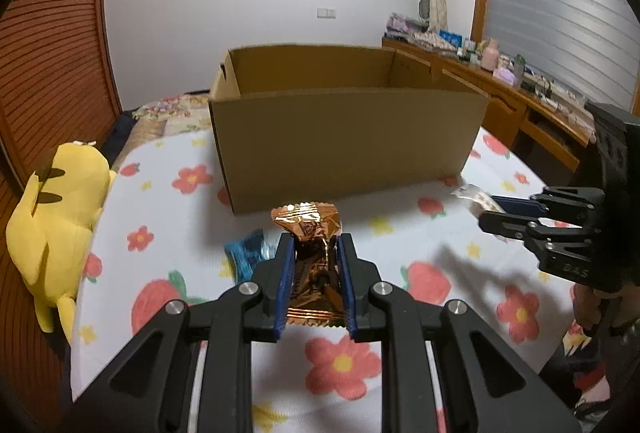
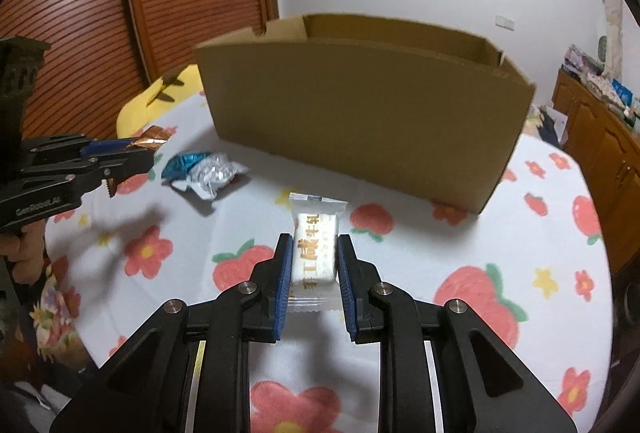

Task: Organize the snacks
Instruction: 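Lift the copper candy and milk bar and carry them over the box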

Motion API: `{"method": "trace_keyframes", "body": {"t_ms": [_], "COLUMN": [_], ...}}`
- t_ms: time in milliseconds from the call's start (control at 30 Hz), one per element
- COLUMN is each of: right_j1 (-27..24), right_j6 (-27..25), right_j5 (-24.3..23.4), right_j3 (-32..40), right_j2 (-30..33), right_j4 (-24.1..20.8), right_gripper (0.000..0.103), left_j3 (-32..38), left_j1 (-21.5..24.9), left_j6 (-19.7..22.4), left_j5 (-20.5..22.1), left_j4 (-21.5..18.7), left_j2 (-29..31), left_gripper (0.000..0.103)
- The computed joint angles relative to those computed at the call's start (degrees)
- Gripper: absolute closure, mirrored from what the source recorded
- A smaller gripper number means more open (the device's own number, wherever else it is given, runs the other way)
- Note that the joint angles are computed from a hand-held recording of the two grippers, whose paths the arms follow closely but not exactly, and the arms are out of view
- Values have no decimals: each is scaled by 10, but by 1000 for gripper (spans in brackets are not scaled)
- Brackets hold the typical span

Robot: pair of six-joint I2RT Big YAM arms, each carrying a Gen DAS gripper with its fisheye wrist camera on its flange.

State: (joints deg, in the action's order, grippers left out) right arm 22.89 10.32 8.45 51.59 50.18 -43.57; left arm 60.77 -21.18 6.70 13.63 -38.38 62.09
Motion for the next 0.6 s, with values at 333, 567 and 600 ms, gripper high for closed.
{"method": "trace_keyframes", "body": {"t_ms": [333, 567, 600], "right_j1": [-15, -27, -28], "right_j6": [-13, -33, -37], "right_j5": [17, 30, 32], "right_j3": [26, 48, 53], "right_j2": [-41, -53, -53], "right_j4": [-10, -11, -11], "right_gripper": [83, 83, 83], "left_j3": [25, 50, 53], "left_j1": [-6, -10, -11], "left_j6": [3, 2, 1], "left_j5": [-6, -6, -7], "left_j4": [19, 29, 30], "left_j2": [-8, 0, 2], "left_gripper": [84, 84, 84]}}
